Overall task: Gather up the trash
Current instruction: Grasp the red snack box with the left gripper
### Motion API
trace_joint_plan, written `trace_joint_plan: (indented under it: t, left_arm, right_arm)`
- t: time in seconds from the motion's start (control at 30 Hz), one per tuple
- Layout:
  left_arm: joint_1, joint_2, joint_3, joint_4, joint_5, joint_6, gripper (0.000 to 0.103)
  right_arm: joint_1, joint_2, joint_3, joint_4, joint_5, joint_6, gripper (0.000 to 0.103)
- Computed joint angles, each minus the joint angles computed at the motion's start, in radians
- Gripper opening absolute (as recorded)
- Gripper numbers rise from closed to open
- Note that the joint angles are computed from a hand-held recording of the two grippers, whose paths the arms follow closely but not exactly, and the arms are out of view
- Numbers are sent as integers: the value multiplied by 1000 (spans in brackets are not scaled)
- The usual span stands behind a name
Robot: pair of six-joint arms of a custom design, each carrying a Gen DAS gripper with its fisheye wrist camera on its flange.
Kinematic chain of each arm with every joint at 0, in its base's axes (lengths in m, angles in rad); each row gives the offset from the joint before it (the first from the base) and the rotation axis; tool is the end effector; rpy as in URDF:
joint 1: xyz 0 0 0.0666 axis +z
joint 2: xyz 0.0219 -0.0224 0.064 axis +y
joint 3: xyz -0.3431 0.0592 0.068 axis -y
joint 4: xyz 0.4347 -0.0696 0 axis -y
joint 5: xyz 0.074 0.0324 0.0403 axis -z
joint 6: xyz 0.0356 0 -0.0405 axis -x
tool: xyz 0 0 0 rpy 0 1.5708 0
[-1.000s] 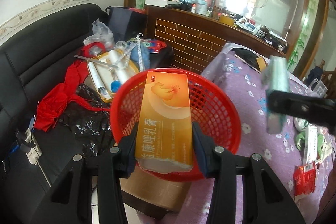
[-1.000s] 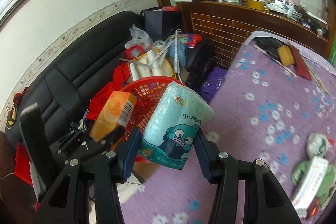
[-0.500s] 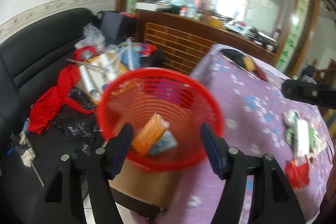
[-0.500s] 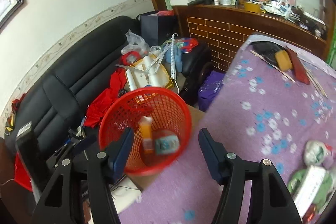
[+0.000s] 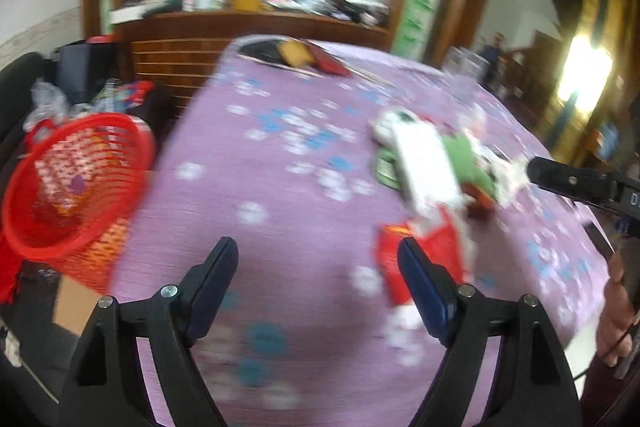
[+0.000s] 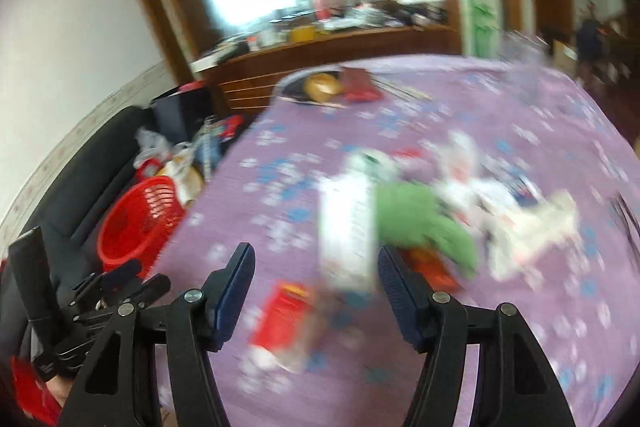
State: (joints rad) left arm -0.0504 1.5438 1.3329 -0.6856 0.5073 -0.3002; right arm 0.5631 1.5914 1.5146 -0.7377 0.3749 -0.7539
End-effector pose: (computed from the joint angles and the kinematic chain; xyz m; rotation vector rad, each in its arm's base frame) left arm 0.5695 -0.0464 0.3022 0.6252 2.2956 -0.5060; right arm 0.5177 0.3109 0.3608 0.3946 2.2904 0.2157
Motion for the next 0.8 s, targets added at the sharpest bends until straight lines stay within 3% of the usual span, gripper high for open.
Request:
trace_joint_plan:
  t: [0.1,0.23,0.37,0.53,0.57,0.63,0.73,0.8]
  left_arm:
    - [-42,12,3,-47,-21,-5,81]
    - [-64,41,35,-149,27,26,81]
    - [-94,-28,-37,-87,6,2,81]
    - [-176,-85,-124,-2,-113,-67,79]
    - [-189,-84,-132,17,-143,-71,73]
    - [-206,-65,-122,22,-205,-72,43]
    - [-217,-57,-121,53,-247,-69,27]
    - [-211,-48,-112,43,-239,-55,9]
  right_arm:
    - [-16,-71,-102,31,-12,-48,69]
    - [-24,-120,-168,68,-17,-73,69]
    - [-34,-147,-210,102,-27,-78,69]
    - [-38,-147,-224,120,-48,-97,69]
    - [-39,-146,-226,122,-50,-100,69]
    - [-39,-152,-235,122,-46,-108,69]
    - [-38,-157,-242,121,-47,-115,69]
    - [-37,-156,-242,122,-51,-116,69]
